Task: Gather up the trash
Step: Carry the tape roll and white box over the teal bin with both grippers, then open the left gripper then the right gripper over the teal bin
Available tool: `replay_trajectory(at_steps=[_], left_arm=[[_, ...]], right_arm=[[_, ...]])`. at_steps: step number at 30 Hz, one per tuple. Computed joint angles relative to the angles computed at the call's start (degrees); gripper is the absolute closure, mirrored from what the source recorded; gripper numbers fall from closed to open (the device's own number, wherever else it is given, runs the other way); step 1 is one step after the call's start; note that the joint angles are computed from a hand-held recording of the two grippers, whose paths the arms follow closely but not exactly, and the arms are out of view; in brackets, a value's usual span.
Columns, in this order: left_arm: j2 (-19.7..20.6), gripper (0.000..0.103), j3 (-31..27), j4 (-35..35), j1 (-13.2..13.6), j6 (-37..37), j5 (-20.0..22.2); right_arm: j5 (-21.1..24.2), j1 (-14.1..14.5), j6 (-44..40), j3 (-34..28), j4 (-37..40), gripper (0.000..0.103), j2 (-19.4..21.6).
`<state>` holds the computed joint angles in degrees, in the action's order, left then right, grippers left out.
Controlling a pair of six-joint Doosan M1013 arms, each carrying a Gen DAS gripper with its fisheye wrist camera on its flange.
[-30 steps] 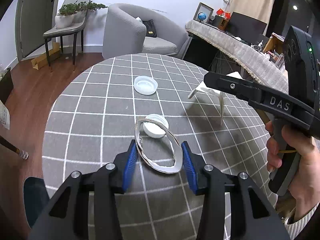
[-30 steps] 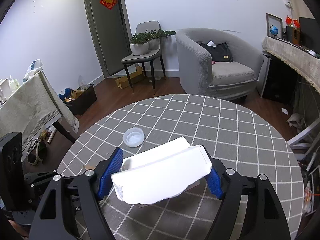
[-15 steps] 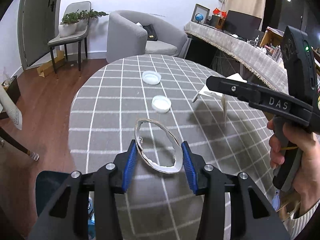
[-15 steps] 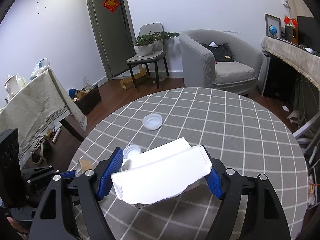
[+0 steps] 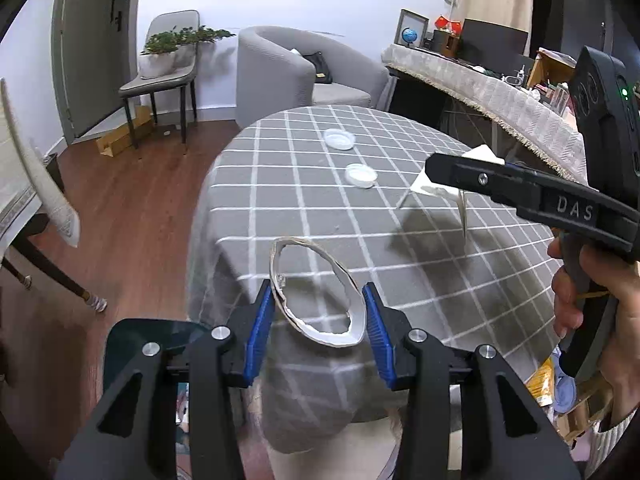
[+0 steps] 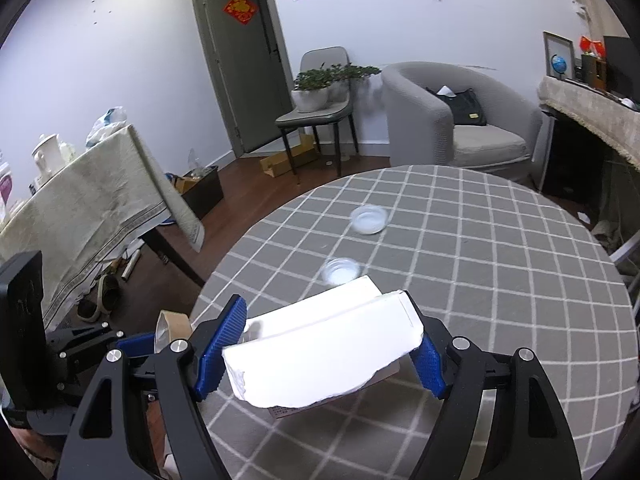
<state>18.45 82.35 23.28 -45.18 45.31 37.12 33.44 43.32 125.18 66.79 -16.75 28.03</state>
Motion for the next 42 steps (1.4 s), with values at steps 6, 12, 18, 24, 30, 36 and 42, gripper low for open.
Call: replay_trajectory(at_steps=[6, 12, 18, 24, 30, 36, 42], left_arm=[[-2.7, 0.056, 3.3, 3.1, 0.4, -2.9, 0.4], [-4.7, 0.056, 5.9, 4.6, 1.2, -4.2, 0.9], [-6.4, 0.056, 8.2, 5.3, 2.7, -5.3, 1.2], [-7.2, 0.055, 11.4, 4.0, 5.3, -5.1, 1.7], [-7.6, 0.055, 13.9, -0.7, 7.9, -2.2, 2.7], [-7.0, 0.055, 15.5, -8.7, 11.0, 2.7, 2.9], [-6.7, 0.055, 17.9, -14.5, 13.3, 6.2, 2.4]], right_arm=[[1.0, 1.6, -2.4, -1.9, 1.6, 0.026, 1.4], [1.6, 2.8, -4.9, -4.4, 3.8, 0.026, 3.1], [1.4, 3.5, -8.6, -8.1, 8.1, 0.026, 5.3], [3.6, 4.5, -13.0, -13.5, 11.6, 0.026, 8.6], [5.8, 5.4, -15.8, -18.5, 14.2, 0.026, 11.8], [8.9, 6.4, -18.0, -24.9, 16.9, 0.026, 15.8], [14.3, 7.3, -19.4, -31.8, 18.0, 0.026, 20.1]])
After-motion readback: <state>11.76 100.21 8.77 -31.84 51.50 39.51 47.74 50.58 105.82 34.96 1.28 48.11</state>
